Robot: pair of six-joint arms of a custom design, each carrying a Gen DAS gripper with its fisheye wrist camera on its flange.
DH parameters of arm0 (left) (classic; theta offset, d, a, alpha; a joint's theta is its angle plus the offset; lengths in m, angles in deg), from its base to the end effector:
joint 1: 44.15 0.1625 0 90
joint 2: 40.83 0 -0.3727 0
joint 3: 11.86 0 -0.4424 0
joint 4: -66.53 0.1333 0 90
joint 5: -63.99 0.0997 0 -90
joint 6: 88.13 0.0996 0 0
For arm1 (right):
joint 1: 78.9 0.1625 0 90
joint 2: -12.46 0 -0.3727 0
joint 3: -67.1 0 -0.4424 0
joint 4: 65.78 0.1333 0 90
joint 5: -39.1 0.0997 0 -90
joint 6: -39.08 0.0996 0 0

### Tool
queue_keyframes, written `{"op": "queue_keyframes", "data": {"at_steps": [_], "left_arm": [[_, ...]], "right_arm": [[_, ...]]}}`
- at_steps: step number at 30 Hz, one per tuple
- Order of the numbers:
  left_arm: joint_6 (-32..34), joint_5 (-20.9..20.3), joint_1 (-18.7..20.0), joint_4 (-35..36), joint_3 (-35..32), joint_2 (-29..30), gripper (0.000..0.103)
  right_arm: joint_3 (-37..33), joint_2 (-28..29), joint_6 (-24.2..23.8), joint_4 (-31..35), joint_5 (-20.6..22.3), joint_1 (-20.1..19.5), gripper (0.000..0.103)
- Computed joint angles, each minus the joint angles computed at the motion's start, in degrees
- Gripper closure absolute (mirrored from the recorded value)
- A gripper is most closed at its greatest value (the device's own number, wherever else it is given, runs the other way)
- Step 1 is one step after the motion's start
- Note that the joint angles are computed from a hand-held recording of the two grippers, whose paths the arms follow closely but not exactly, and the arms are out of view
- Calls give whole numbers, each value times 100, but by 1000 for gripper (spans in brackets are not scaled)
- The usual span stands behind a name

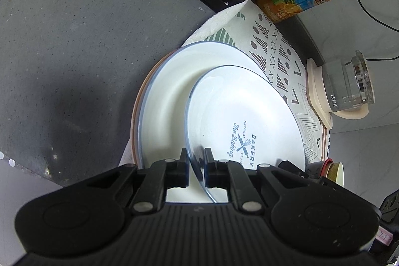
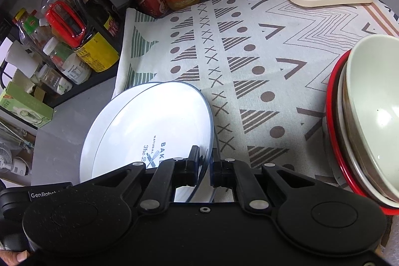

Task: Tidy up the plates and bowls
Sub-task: 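Lift the 'BAKERY' plate and carry it over the plate stack, then lower the 'BAKERY' plate onto the stack and open both grippers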

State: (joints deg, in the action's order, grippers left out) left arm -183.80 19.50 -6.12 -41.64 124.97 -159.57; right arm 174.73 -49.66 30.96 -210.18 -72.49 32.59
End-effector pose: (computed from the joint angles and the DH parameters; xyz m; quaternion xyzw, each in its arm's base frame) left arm -0.1428 -0.3711 0.2823 -0.3435 0.8558 -0.3717 0.1072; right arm 0.3087 -0.5202 0.1003 0.2362 -0.9505 0.0974 0.1766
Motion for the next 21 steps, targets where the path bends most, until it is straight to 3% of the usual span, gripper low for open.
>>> {"op": "queue_keyframes", "data": {"at_steps": [10,18,21], "left_arm": [[-130,-200,60,699,-391,144,89],[-507,-29,-76,1463,-685,23,68],[-761,197,-229,1903,-827,75,52]], "right_arm": [[77,22,-165,-245,-105,43,95],[99,70,-307,-401,-245,107,95],[108,134,-459,-528,-526,203,93]]}}
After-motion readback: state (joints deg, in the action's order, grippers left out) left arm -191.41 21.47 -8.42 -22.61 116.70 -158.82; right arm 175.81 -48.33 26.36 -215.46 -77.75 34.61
